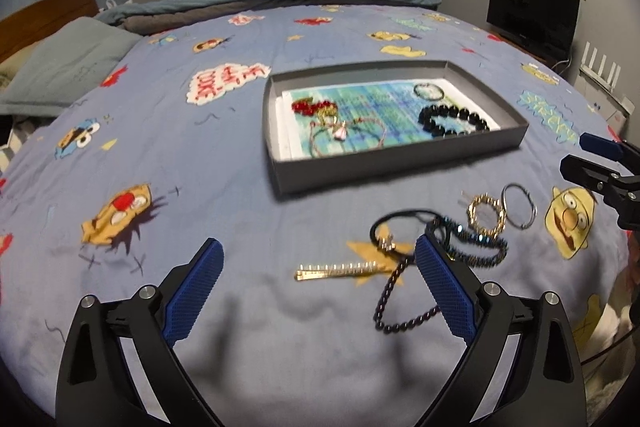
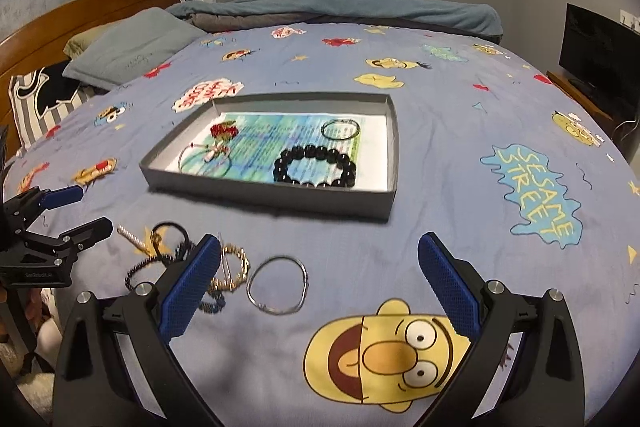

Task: Organize jewelry
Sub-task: 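Return both grippers open to the jewelry pile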

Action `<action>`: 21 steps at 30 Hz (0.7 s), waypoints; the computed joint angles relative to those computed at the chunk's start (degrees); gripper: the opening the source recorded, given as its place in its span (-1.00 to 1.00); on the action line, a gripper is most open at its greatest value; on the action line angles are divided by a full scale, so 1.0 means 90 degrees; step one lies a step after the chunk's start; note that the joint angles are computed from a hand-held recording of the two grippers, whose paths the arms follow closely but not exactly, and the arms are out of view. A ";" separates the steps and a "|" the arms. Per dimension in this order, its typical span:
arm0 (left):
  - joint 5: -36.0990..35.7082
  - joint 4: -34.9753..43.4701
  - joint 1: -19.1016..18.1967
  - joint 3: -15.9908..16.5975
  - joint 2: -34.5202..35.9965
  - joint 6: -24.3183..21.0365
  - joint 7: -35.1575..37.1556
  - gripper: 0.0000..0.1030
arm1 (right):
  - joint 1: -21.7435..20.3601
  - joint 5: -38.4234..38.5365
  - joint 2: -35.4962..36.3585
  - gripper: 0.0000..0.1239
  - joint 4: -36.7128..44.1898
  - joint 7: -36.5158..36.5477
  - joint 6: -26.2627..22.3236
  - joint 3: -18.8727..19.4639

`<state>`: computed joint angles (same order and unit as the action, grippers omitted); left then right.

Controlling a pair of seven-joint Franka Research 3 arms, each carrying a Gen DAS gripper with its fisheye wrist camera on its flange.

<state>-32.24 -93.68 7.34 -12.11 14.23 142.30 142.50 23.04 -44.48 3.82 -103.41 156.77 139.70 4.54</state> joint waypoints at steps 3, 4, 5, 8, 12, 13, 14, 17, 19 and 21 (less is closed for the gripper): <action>-0.0213 -0.0258 0.0050 -0.0041 -0.0097 0.0181 0.0239 0.86 | -0.0008 0.0075 -0.0041 0.57 -0.0139 -0.0001 0.0035 0.0010; -0.0243 -0.0371 0.0043 -0.0039 -0.0146 0.0293 0.0331 0.86 | -0.0026 0.0170 -0.0066 0.57 -0.0212 -0.0029 0.0086 0.0010; -0.0185 -0.0414 0.0018 -0.0014 -0.0158 0.0318 0.0340 0.86 | -0.0038 0.0228 -0.0076 0.57 -0.0248 -0.0041 0.0119 0.0013; -0.0244 -0.0431 0.0048 0.0011 -0.0156 0.0108 0.0415 0.86 | -0.0128 0.0315 -0.0223 0.57 -0.0585 0.0008 0.0625 -0.0005; -0.0257 -0.0269 0.0097 0.0057 -0.0044 -0.0475 0.0422 0.86 | -0.0234 0.0313 -0.0332 0.57 -0.0841 0.0125 0.1008 0.0035; -0.0240 -0.0328 0.0087 0.0062 -0.0063 -0.0446 0.0471 0.86 | -0.0249 0.0235 -0.0356 0.57 -0.0893 0.0209 0.1022 0.0048; -0.0195 -0.0453 0.0059 0.0067 -0.0110 -0.0307 0.0558 0.86 | -0.0263 0.0212 -0.0359 0.57 -0.0905 0.0245 0.1015 0.0064; -0.0146 -0.0768 0.0000 0.0056 -0.0223 0.0083 0.0884 0.86 | -0.0288 0.0465 -0.0294 0.57 -0.0905 0.0119 0.0981 0.0093; -0.0162 -0.0809 -0.0009 0.0061 -0.0229 0.0073 0.0952 0.86 | -0.0276 0.0520 -0.0250 0.57 -0.0906 0.0135 0.0907 0.0091; -0.0335 -0.0788 0.0025 0.0052 -0.0217 -0.0008 0.1026 0.86 | -0.0268 0.0518 -0.0232 0.57 -0.0935 0.0167 0.0940 0.0076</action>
<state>-35.25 -100.77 7.57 -11.63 12.28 142.23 151.73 20.63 -39.82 1.73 -111.83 158.27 148.16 5.23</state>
